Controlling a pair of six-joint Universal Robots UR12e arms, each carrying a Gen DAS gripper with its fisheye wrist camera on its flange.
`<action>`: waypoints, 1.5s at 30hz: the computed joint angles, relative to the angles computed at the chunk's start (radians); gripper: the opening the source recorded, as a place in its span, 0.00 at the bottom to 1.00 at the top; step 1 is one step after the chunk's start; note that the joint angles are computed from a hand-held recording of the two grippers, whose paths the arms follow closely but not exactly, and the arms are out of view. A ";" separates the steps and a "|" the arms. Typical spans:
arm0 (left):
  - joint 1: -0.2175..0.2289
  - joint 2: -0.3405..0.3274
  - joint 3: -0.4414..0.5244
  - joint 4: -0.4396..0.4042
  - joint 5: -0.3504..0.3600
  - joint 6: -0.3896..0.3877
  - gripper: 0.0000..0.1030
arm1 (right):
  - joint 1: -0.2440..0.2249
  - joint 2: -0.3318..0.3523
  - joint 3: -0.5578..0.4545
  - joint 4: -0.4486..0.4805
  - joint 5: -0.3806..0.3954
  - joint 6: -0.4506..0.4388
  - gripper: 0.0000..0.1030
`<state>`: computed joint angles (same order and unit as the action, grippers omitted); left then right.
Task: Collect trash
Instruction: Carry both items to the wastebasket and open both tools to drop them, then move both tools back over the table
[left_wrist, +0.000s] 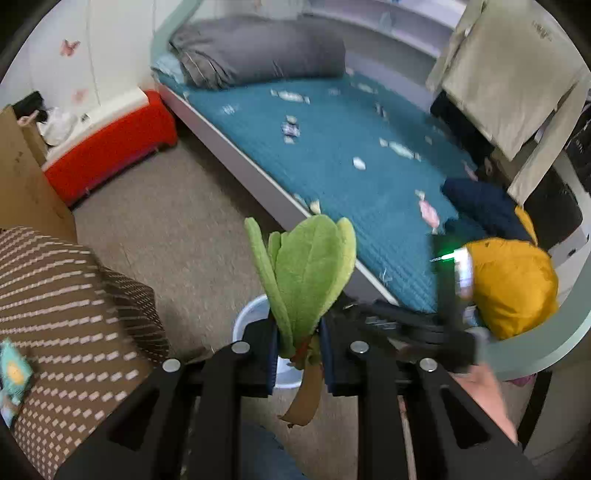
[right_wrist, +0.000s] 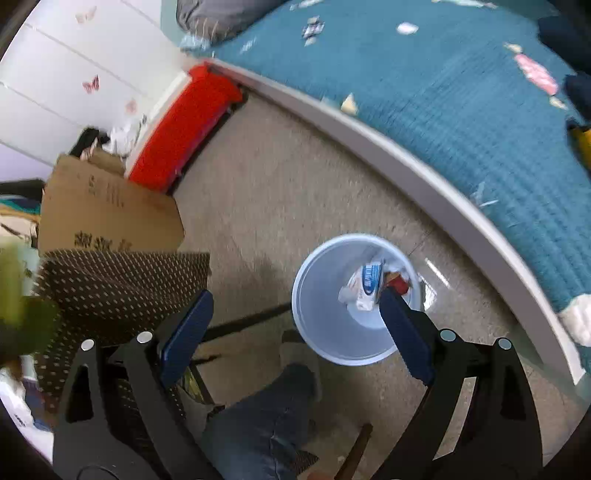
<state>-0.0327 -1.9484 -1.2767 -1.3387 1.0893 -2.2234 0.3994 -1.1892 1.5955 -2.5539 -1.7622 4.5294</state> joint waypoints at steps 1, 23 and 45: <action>-0.009 -0.009 0.005 -0.010 0.016 0.000 0.18 | 0.007 -0.015 0.009 0.000 -0.029 0.006 0.87; 0.022 0.043 -0.044 0.146 0.000 -0.085 0.87 | 0.091 -0.059 -0.086 0.116 -0.304 -0.037 0.94; 0.200 0.133 -0.074 0.273 -0.257 -0.107 0.89 | 0.189 0.041 -0.381 0.240 -0.491 -0.212 0.94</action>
